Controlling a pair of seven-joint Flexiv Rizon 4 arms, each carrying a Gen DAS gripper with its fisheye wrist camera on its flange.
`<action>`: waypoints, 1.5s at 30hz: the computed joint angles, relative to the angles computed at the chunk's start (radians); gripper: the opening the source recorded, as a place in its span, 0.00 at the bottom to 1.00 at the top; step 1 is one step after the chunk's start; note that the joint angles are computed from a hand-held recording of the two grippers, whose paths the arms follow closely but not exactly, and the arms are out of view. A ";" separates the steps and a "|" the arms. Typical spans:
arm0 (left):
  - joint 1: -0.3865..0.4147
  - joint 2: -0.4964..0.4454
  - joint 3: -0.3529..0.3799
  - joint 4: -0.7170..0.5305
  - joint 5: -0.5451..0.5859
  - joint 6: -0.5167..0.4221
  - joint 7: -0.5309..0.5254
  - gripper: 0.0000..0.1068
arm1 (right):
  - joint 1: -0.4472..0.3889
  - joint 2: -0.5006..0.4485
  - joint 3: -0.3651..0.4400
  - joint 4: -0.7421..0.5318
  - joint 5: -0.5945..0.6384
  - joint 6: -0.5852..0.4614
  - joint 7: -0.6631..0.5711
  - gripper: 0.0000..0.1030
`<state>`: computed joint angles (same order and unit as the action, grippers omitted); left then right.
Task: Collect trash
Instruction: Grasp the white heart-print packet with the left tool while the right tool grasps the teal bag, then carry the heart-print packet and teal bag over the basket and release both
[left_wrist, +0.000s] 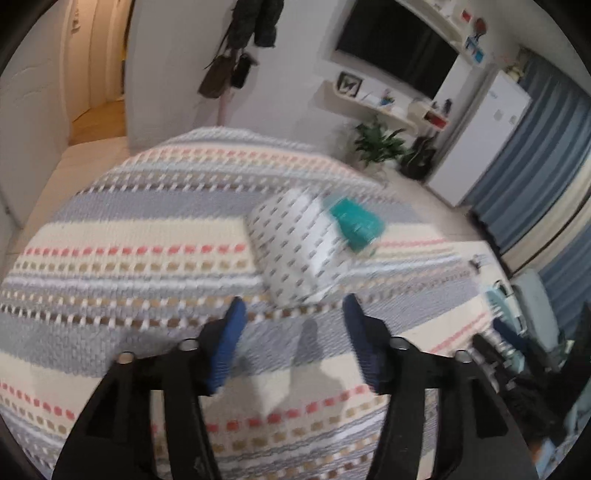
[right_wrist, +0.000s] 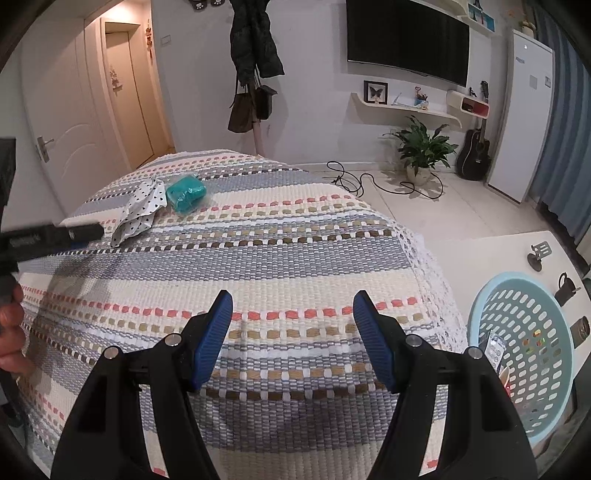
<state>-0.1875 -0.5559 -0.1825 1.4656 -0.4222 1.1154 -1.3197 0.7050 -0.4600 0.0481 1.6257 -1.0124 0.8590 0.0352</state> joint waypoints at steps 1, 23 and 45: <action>-0.003 -0.010 0.000 -0.018 -0.002 -0.008 -0.012 0.68 | -0.001 0.001 0.000 0.000 0.000 0.002 0.000 0.62; -0.012 -0.120 0.031 -0.141 0.138 0.063 -0.209 0.15 | -0.022 -0.394 0.024 -0.693 0.535 0.007 -0.634 0.62; -0.074 -0.089 0.075 -0.101 0.188 0.161 -0.236 0.14 | 0.046 -0.415 -0.106 -0.713 0.575 0.005 -0.602 0.34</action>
